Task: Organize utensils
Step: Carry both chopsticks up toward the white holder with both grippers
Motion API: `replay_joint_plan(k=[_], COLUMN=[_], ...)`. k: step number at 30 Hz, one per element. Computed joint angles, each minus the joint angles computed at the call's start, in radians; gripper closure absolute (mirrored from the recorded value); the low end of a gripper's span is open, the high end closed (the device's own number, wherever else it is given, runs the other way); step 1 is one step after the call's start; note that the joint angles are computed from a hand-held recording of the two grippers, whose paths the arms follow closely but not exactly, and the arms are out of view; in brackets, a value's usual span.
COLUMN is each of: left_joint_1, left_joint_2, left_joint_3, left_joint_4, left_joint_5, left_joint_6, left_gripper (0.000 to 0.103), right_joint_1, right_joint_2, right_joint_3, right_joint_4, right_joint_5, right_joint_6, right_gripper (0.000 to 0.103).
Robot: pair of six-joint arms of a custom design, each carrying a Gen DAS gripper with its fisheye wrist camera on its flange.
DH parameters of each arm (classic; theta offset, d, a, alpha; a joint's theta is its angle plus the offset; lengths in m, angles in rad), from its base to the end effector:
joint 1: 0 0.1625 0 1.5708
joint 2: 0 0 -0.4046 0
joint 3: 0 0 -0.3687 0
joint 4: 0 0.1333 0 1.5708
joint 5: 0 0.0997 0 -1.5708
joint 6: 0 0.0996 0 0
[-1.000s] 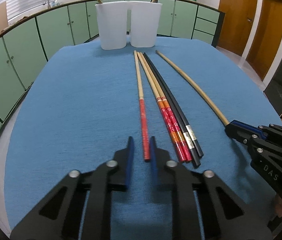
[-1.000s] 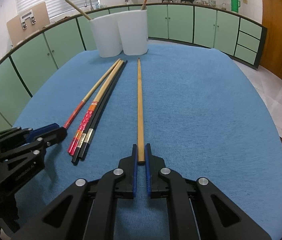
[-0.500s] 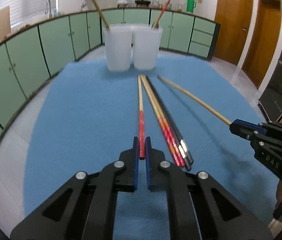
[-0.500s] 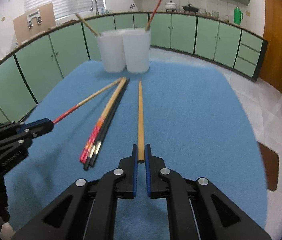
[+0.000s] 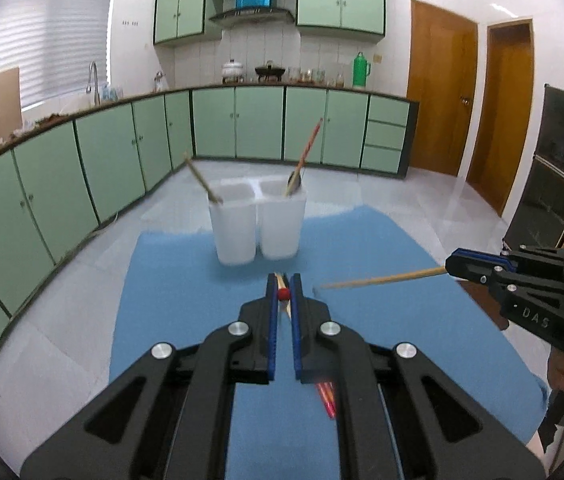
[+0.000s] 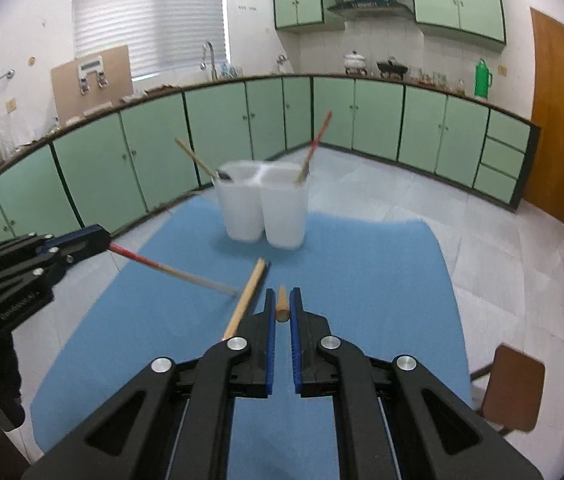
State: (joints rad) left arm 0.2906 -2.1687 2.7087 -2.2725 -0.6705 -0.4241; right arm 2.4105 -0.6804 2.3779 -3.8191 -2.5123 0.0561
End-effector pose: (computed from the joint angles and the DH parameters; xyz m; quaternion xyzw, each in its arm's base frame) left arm -0.1280 -0.2589 0.2623 0.3406 0.8311 -0.3743 0.2308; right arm 0.3208 -0.2168 0.0535 0.2135 -0.8398 0.4075 0.2885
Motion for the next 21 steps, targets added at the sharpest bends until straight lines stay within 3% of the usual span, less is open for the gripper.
replay_joint_plan(k=[4,16,21], left_joint_1=[0.012,0.022,0.059], left_joint_2=[0.052,0.120,0.231], left_joint_3=[-0.025,-0.098,-0.146], left_joint_4=[-0.098,-0.241,-0.438], left_joint_5=[-0.008,-0.014,-0.020], left_joint_6=[0.074,0.221,0.368], left_gripper=[0.098,0.098,0.098], right_joint_1=[0.003,0.000,-0.012], right_joint_2=[-0.047,-0.156,-0.178], right_joint_3=[-0.031,-0.134,-0.209], right_joint_4=[0.036,0.216,0.228], right_joint_5=[0.016,0.081,0.101], right_joint_6=[-0.058,-0.176,-0.253], right_gripper=[0.096,0.096,0.096])
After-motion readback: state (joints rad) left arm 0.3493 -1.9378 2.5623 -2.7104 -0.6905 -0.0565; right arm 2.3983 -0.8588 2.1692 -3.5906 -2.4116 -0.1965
